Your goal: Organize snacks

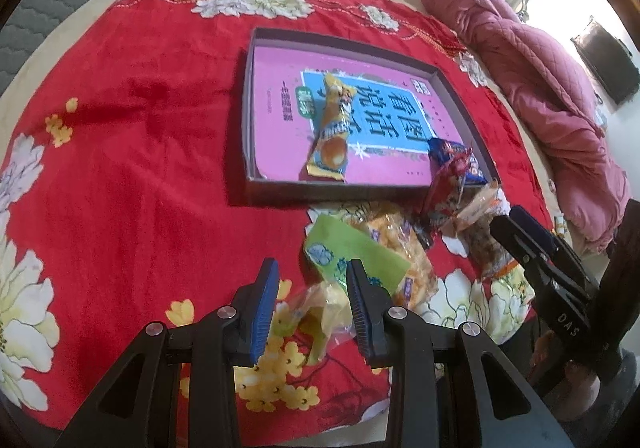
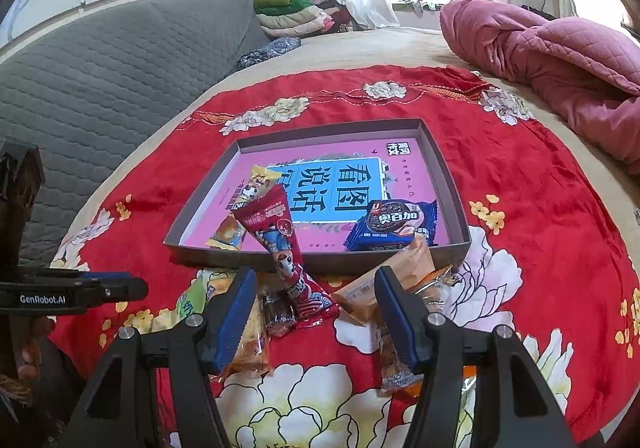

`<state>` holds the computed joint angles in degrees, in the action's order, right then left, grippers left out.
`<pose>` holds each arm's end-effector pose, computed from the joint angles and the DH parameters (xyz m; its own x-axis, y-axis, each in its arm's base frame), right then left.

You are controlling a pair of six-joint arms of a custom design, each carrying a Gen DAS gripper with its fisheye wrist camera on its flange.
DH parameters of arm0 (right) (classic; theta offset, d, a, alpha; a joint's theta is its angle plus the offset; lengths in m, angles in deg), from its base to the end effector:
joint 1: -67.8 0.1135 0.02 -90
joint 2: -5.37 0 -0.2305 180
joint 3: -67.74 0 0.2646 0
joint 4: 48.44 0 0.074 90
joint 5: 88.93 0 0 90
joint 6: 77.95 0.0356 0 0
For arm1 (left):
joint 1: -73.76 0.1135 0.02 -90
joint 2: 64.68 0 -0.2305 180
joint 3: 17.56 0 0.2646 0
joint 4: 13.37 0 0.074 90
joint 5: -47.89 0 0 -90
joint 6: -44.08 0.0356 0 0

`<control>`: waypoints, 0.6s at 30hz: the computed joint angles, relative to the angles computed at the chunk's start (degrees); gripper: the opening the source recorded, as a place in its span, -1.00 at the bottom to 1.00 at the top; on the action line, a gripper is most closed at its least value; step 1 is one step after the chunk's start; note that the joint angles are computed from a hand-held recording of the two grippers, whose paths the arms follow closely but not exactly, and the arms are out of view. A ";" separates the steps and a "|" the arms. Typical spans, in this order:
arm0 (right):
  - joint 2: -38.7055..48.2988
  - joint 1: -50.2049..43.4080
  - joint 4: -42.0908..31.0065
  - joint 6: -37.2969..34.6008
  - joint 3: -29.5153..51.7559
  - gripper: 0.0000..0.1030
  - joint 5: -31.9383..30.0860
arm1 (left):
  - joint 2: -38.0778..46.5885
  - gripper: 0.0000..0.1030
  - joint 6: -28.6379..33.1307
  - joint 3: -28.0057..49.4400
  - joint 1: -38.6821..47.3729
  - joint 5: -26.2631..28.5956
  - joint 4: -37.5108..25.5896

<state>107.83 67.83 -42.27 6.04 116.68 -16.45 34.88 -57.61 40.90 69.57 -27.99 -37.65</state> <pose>0.3002 0.0109 0.0464 -0.7101 -0.1002 -0.6970 -0.2803 0.9482 0.1493 0.3014 -0.0308 0.0682 -0.9227 -0.1294 -0.3630 -0.0151 0.9533 -0.3016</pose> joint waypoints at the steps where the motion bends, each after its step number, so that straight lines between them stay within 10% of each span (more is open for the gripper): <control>1: -0.05 0.06 -0.02 -0.04 -0.01 0.18 0.02 | 0.35 -0.31 0.04 0.03 -0.01 0.58 -0.30; 18: 1.18 0.55 -0.42 -0.40 0.65 0.28 -0.14 | 5.60 -0.23 -0.91 0.23 0.41 5.60 -0.24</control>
